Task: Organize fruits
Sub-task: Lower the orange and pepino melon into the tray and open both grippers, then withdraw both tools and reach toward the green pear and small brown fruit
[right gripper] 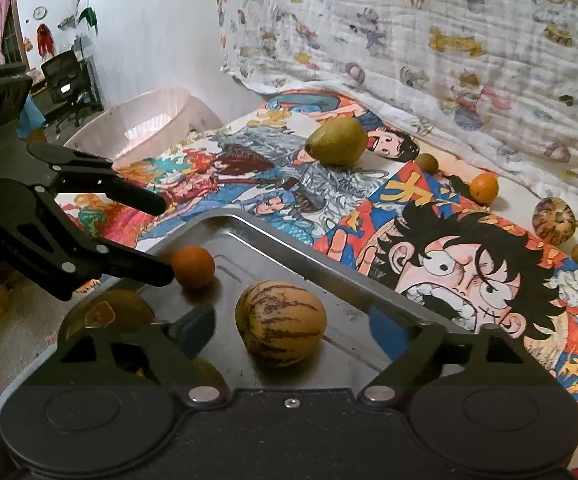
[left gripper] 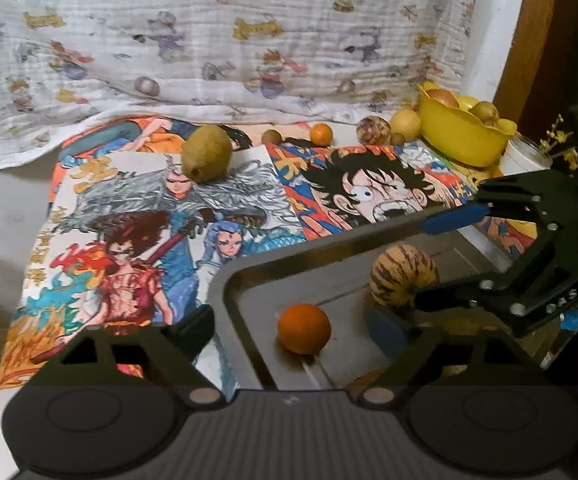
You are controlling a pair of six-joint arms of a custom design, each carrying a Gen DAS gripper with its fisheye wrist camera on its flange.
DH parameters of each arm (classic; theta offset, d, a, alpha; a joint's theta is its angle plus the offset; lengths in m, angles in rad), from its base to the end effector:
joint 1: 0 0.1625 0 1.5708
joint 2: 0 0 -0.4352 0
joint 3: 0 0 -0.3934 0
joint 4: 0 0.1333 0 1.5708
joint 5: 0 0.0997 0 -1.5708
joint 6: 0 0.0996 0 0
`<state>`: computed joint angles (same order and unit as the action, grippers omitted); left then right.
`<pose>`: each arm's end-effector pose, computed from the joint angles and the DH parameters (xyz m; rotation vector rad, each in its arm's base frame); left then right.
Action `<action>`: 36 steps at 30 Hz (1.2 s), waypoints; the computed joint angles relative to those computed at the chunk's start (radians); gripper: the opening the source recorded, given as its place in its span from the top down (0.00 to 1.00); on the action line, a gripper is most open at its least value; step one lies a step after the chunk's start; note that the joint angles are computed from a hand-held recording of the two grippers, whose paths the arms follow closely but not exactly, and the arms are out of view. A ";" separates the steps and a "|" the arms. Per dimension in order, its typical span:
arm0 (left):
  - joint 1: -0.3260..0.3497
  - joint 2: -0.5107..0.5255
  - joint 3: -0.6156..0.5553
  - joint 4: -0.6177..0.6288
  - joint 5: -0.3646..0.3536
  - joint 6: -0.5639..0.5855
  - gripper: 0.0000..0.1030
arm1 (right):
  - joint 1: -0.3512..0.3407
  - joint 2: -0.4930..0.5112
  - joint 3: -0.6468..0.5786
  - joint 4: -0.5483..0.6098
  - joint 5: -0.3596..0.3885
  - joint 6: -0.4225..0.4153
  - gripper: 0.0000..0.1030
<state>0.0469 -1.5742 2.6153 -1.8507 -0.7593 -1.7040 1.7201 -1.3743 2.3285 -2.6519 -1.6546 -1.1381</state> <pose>-0.2123 -0.2157 0.1398 0.1817 2.2619 -0.9984 0.1866 -0.4006 0.1825 1.7976 -2.4091 0.1083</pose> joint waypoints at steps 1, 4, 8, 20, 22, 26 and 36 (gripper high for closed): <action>-0.002 -0.007 -0.005 0.015 -0.007 -0.008 0.08 | 0.000 -0.005 -0.001 0.005 0.003 0.004 0.07; -0.008 -0.016 -0.022 0.057 -0.028 -0.032 0.04 | 0.001 -0.022 -0.005 0.017 0.010 0.011 0.02; -0.022 -0.027 -0.046 0.135 -0.045 -0.069 0.01 | 0.007 -0.036 0.001 -0.014 -0.001 0.005 0.01; -0.008 -0.075 -0.108 0.380 -0.052 -0.221 0.01 | 0.023 0.000 -0.008 -0.218 0.009 -0.026 0.01; -0.005 -0.090 -0.111 0.403 -0.048 -0.238 0.01 | 0.026 0.010 -0.018 -0.235 0.017 -0.015 0.01; 0.008 -0.107 -0.124 0.453 -0.037 -0.256 0.01 | 0.035 0.036 -0.039 -0.265 0.024 -0.006 0.01; 0.121 -0.117 -0.165 0.501 0.123 -0.203 0.01 | 0.092 0.170 -0.115 -0.380 0.036 -0.066 0.01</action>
<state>0.1683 -1.6917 2.4499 -1.3501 -0.6362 -1.9072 1.8122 -1.2047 2.2131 -3.0323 -1.6182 -1.2042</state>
